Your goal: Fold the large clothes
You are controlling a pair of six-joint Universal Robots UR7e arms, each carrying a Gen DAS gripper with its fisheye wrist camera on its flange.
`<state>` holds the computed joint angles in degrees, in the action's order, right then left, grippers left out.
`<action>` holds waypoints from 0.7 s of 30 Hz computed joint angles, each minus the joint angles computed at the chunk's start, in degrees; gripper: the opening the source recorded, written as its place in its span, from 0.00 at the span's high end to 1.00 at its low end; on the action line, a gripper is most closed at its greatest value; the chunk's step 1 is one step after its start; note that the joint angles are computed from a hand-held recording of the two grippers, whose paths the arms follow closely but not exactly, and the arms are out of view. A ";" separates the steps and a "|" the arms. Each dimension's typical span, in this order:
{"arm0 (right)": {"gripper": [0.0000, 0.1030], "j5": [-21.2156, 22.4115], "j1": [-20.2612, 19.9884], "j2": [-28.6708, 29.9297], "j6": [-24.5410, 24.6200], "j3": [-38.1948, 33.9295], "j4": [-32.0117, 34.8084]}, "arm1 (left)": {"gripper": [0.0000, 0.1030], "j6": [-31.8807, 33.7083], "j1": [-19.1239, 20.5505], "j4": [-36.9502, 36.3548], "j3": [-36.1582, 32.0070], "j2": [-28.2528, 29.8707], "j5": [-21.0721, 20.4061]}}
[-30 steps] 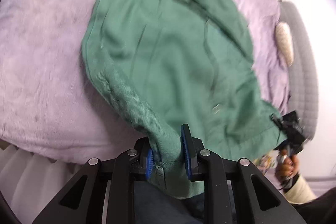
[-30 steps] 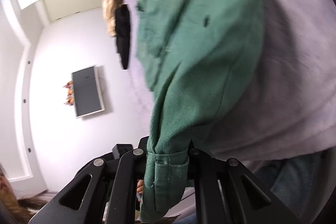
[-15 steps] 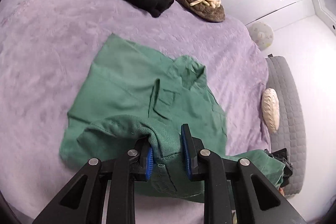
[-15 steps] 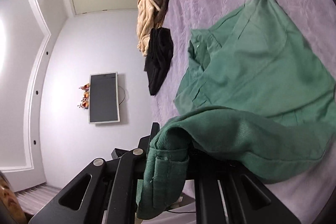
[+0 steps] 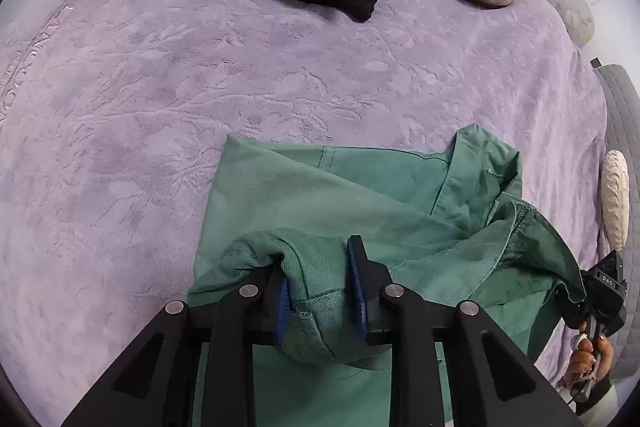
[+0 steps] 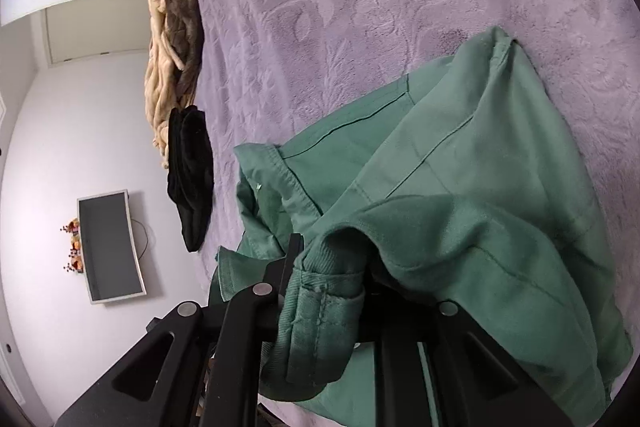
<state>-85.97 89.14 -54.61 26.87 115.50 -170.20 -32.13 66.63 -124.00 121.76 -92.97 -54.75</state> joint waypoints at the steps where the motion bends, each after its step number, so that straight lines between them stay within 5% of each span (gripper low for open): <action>1: 0.57 -0.28 -0.06 -0.34 0.34 0.38 -0.81 | 0.73 0.29 0.72 0.32 -0.49 0.14 -1.04; 3: 0.20 -1.58 0.31 -2.03 0.03 1.72 -2.59 | 0.69 0.41 1.07 -0.30 -0.27 -0.89 -2.57; 5: 0.18 -1.59 0.51 -4.65 -1.26 3.35 -3.68 | 0.63 0.55 0.32 0.06 0.29 -2.58 -2.83; 6: 0.18 -1.66 0.68 -5.84 -1.95 3.70 -3.00 | 0.36 0.33 -0.73 0.64 0.73 -3.71 -1.70; 8: 0.18 -2.84 1.50 -7.66 -3.28 4.36 -2.00 | 0.01 -2.32 -4.76 3.03 2.08 -6.28 6.00; 11: 0.24 -6.24 3.57 -9.36 -6.32 5.42 -0.05 | 0.01 -3.55 -8.17 6.68 2.21 -9.15 11.24; 13: 0.51 -7.87 4.77 -9.59 -8.67 6.36 1.31 | 0.01 -6.03 -9.06 10.56 1.95 -9.58 13.54; 15: 0.63 -9.97 5.87 -8.64 -10.94 6.77 4.49 | 0.01 -7.26 -9.37 14.67 2.01 -9.35 14.47; 21: 0.70 -19.16 7.87 -0.74 -16.13 2.04 13.64 | 0.01 -5.35 -6.23 14.25 5.17 -6.66 6.43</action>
